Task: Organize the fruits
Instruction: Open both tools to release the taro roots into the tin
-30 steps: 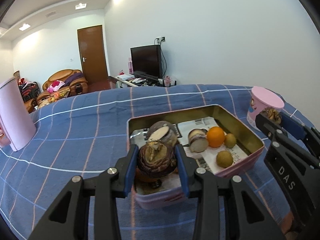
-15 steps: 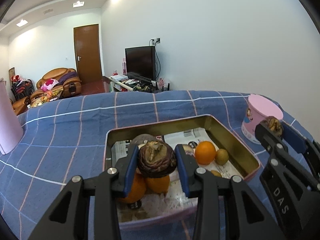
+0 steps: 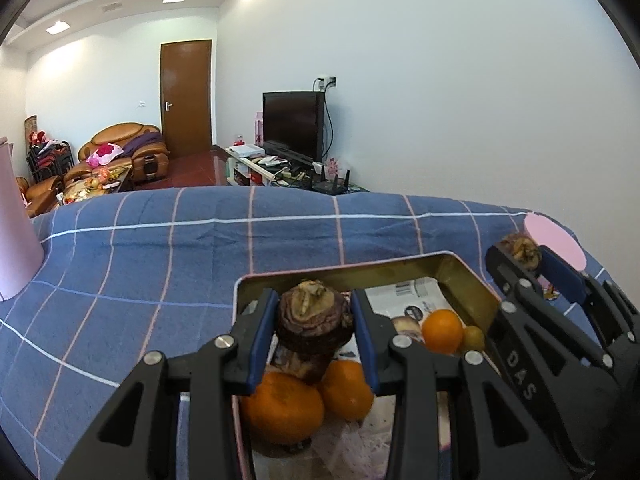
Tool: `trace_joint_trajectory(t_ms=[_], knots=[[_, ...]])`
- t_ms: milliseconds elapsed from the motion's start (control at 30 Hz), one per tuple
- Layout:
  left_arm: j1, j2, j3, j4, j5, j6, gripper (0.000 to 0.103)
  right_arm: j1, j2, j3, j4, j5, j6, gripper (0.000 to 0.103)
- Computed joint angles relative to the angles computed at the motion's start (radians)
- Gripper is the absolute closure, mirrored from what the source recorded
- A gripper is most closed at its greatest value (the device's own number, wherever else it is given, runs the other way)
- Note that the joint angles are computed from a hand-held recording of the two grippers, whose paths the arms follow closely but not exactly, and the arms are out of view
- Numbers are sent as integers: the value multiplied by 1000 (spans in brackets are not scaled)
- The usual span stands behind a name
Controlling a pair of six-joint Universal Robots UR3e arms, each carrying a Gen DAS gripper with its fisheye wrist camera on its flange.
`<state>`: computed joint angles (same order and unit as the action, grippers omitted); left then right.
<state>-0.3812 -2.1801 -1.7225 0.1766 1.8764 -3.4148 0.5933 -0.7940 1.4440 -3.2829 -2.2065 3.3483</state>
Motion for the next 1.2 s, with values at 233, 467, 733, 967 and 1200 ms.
trace_joint_trajectory(t_ms=[233,467,733,967,1200], knots=[[22,-22,52,-60,-16,10,63,-57,-11,-26,90,163,25,57],[66,-22,79,-151,-105,-19,63,-116,-28,-26,176,339,43,57],[62,-18,70,-147,-107,-4,64,-184,-32,-21,238,515,70,57],[70,-13,60,-140,-124,-5,64,-195,-33,-15,227,551,65,57],[50,5,17,-78,-93,27,64,-250,-66,100,84,691,81,56]])
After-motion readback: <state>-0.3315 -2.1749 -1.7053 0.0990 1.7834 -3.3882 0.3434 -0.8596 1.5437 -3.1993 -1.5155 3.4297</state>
